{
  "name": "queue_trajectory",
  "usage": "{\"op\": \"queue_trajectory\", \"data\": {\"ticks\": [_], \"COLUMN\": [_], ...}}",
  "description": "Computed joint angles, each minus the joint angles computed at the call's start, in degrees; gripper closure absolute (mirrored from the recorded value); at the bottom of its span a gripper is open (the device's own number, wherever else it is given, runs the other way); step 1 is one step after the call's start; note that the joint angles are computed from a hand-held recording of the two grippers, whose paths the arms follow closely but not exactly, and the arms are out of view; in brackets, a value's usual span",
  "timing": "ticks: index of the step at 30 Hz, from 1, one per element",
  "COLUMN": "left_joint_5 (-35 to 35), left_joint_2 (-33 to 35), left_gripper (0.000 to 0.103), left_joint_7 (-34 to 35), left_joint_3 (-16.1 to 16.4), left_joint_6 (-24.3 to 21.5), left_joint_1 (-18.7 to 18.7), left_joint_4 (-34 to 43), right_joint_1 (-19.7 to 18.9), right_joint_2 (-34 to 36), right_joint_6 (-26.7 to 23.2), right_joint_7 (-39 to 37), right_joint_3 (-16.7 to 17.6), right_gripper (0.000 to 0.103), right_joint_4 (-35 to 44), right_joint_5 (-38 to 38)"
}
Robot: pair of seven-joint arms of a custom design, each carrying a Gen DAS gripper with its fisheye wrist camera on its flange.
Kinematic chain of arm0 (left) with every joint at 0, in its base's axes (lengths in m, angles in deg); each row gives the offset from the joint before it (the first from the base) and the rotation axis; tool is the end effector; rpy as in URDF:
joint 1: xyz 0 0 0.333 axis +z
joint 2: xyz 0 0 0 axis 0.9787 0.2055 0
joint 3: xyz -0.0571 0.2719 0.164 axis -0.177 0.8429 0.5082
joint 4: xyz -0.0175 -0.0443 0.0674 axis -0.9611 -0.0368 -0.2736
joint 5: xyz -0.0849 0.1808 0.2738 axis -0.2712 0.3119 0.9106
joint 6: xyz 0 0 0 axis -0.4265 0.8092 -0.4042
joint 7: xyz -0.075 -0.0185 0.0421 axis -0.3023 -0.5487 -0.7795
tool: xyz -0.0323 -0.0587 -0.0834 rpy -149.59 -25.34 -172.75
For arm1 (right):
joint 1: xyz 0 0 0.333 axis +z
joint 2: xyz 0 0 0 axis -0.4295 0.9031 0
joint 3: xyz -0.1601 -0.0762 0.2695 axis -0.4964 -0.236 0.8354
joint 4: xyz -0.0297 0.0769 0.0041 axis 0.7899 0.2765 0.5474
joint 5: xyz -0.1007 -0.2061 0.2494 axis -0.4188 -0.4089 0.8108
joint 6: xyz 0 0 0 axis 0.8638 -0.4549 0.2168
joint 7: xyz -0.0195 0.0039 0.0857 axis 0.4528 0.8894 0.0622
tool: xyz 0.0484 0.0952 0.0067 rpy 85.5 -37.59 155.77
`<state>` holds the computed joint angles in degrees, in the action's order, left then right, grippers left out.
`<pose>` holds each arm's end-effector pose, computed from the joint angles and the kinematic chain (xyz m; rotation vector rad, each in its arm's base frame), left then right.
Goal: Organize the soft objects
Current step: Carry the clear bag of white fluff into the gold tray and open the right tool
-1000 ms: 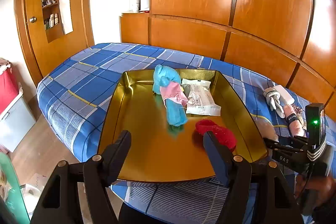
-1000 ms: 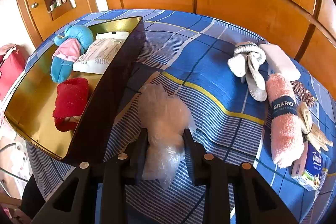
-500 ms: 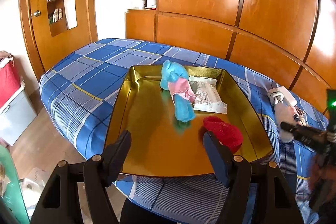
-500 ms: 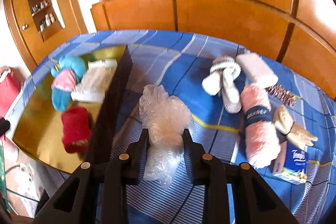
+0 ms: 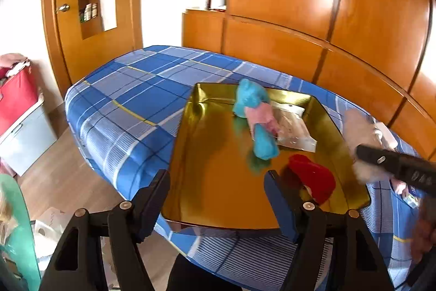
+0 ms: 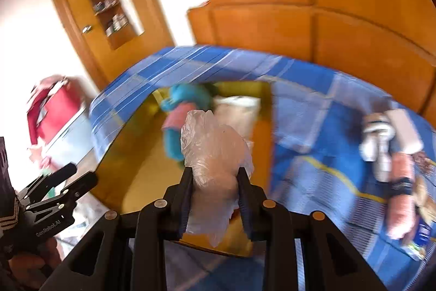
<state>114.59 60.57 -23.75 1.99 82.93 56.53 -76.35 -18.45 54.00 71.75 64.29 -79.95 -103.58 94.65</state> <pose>0.4355 -0.2906 0.4956 -2.1791 0.9760 -0.5367 0.6299 0.1405 0.4853 -2.2226 0.8079 -0.0694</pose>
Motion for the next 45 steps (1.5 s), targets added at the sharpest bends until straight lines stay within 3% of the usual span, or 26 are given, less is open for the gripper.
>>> {"op": "queue_trajectory", "data": {"ticks": [7, 11, 19, 26, 45], "left_joint_5": [-0.3, -0.7, -0.5, -0.2, 0.3], "left_joint_2": [-0.9, -0.4, 0.8, 1.9, 6.8], "left_gripper": [0.031, 0.031, 0.031, 0.031, 0.031], "left_joint_7": [-0.5, 0.0, 1.2, 2.8, 8.8], "left_joint_3": [-0.1, -0.1, 0.0, -0.1, 0.7], "left_joint_6": [-0.8, -0.6, -0.3, -1.5, -1.8], "left_joint_1": [0.2, 0.3, 0.0, -0.8, -3.5], "left_joint_4": [-1.1, -0.8, 0.4, 2.4, 9.2], "right_joint_1": [5.8, 7.2, 3.8, 1.4, -4.4], "right_joint_2": [2.3, 5.0, 3.2, 1.7, 4.2], "right_joint_6": [1.1, 1.4, 0.7, 0.0, 1.2], "right_joint_7": [2.3, 5.7, 1.3, -0.5, 1.7], "right_joint_3": [0.3, -0.5, 1.2, 0.8, -1.0], "right_gripper": [0.07, 0.067, 0.055, 0.055, 0.055], "right_joint_4": [-2.1, -0.5, -2.3, -1.8, 4.1], "right_joint_5": [-8.5, -12.8, -8.2, -2.6, 0.7]}}
